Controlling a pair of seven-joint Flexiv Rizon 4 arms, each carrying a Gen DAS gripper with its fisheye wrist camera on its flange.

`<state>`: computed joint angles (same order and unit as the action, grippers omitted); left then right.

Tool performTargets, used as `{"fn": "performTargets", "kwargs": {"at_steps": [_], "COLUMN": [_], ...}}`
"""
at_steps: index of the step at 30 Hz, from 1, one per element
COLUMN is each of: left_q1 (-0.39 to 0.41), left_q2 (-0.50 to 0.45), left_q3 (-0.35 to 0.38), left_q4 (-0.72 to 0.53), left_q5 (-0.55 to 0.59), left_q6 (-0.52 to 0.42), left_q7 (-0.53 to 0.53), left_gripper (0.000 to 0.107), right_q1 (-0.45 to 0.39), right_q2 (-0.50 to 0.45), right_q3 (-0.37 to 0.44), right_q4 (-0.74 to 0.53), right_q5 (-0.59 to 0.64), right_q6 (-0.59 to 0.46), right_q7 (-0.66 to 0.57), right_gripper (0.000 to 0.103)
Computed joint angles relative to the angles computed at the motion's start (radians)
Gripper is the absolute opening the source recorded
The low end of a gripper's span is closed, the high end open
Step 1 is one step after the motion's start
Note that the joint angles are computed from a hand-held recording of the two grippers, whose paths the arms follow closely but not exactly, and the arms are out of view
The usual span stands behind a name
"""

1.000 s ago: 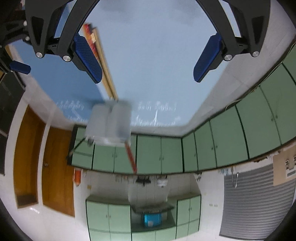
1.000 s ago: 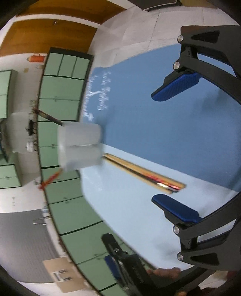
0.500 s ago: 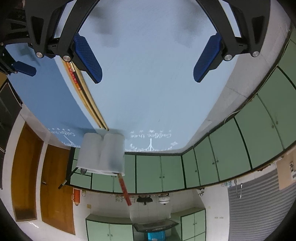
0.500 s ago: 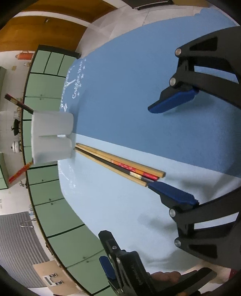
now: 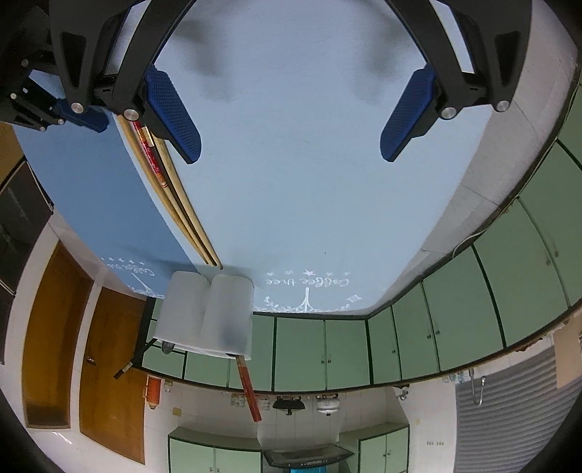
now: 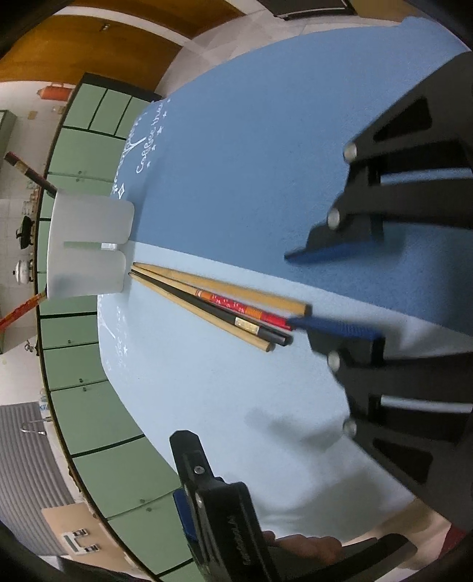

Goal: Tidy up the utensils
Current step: 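Grasp a plain wooden chopstick by its end with the right tool, then grasp another plain wooden chopstick with the left tool while the right tool holds its own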

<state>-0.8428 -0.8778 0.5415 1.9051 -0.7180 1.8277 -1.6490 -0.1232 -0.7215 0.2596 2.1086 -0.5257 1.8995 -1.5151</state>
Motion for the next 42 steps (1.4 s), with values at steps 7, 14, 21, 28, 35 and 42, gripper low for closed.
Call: {"fn": "performTargets", "kwargs": {"at_steps": [7, 14, 21, 28, 35, 42], "left_q1": [0.042, 0.072, 0.149, 0.167, 0.164, 0.151], "left_q2": [0.013, 0.018, 0.032, 0.019, 0.003, -0.005], "left_q3": [-0.047, -0.080, -0.161, -0.169, -0.139, -0.100], "left_q4": [-0.010, -0.037, -0.072, -0.116, -0.147, -0.159], "left_q5": [0.027, 0.119, 0.232, 0.323, 0.397, 0.436], "left_q6": [-0.008, -0.058, -0.099, -0.169, -0.197, -0.205], "left_q7": [-0.003, -0.001, -0.038, -0.088, -0.168, -0.299], "left_gripper": [0.097, 0.097, 0.097, 0.097, 0.097, 0.094], "right_q1": [-0.076, -0.148, -0.150, -0.170, -0.182, -0.196], "right_q2": [-0.021, -0.055, -0.052, -0.060, -0.066, -0.073], "right_q3": [0.063, 0.145, 0.133, 0.137, 0.153, 0.171], "right_q4": [-0.034, -0.073, -0.087, -0.105, -0.110, -0.115], "right_q5": [-0.013, -0.040, 0.009, 0.033, 0.046, 0.048], "right_q6": [-0.042, -0.091, -0.095, -0.107, -0.111, -0.114], "right_q7": [0.029, 0.030, 0.019, 0.015, 0.003, -0.006], "right_gripper": [0.008, 0.006, 0.006, 0.006, 0.006, 0.006]}}
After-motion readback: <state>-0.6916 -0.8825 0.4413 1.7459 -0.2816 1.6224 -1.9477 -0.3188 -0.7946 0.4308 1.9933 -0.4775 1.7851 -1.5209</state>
